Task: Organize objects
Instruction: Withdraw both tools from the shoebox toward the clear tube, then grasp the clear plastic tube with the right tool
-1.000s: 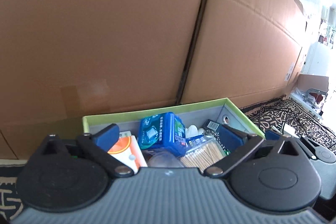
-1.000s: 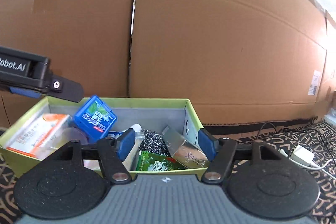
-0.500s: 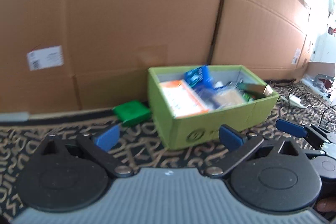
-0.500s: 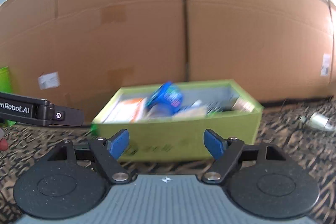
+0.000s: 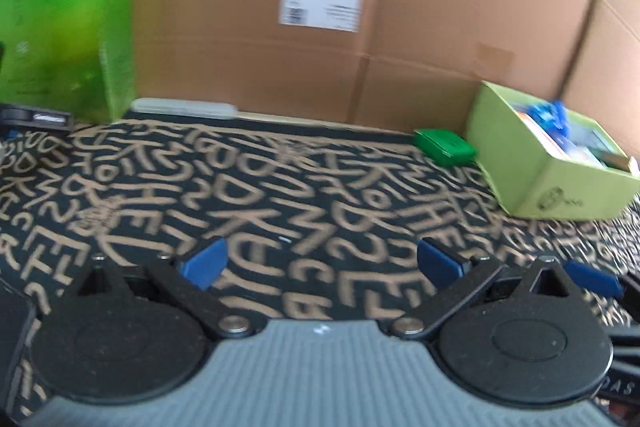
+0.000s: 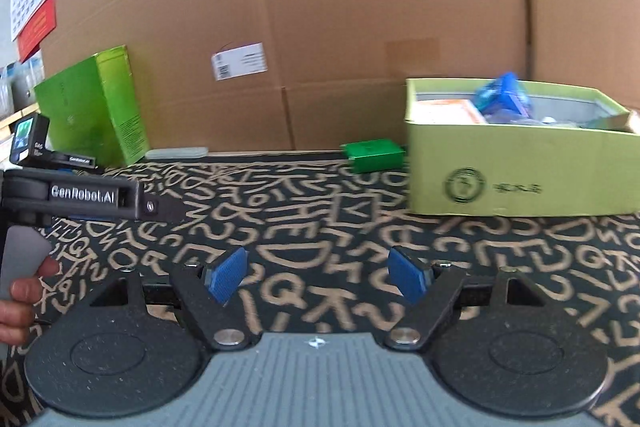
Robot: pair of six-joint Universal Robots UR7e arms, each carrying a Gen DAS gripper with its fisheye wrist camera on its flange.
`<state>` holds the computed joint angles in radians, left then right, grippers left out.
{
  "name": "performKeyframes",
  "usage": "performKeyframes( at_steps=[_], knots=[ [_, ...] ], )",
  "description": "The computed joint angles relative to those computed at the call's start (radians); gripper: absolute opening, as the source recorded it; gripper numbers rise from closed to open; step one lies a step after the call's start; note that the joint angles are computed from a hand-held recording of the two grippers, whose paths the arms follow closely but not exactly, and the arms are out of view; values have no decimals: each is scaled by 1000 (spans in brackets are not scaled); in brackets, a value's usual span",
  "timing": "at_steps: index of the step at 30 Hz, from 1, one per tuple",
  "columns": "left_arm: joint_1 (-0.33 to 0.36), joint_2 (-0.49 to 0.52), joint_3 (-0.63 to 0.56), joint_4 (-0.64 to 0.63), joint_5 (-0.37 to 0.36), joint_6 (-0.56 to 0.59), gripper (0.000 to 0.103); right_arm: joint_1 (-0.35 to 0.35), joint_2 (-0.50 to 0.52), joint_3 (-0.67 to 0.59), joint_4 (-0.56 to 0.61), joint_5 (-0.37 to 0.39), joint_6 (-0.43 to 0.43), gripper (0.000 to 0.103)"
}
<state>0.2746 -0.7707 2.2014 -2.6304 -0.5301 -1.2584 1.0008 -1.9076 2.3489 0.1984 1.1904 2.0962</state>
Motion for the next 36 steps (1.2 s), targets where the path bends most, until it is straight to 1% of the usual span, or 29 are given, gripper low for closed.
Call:
performKeyframes(
  at_steps=[3,5,7,9,11,15,17,18,21,23,26,28,29,32,35,36],
  knots=[
    [22,-49,22,38,33,-29,103,88,42,-8,-40,74,30,82],
    [51,-70,23,45,59,-32,103,139,71,-13,-70,120,47,80],
    [82,-96,17,75,81,-37,103,177,106,-22,-90,153,57,77],
    [107,-126,12,128,103,-72,103,224,154,-40,-104,198,79,71],
    [117,-164,32,165,128,-123,103,271,210,-66,-109,228,90,63],
    [106,-231,62,348,161,-279,103,392,367,-162,-113,288,93,56],
    [101,-255,74,419,178,-335,103,451,462,-238,-91,295,100,54],
    [100,-266,80,441,183,-350,103,478,511,-278,-79,299,96,53],
    [106,-300,94,451,188,-330,103,552,651,-396,-61,328,92,53],
    [104,-318,86,551,190,-397,103,588,746,-483,-30,355,96,53],
    [99,-340,111,563,181,-425,103,629,867,-593,-16,423,98,53],
    [99,-352,124,560,169,-440,103,656,933,-655,-15,478,102,53],
    [98,-356,129,565,168,-451,103,665,962,-686,-7,494,103,53],
    [97,-361,129,619,172,-516,103,682,1009,-735,-10,506,84,53],
    [103,-356,140,558,170,-469,103,697,1041,-775,1,532,92,53],
    [106,-353,140,546,167,-455,103,695,1047,-786,19,522,104,56]
  ],
)
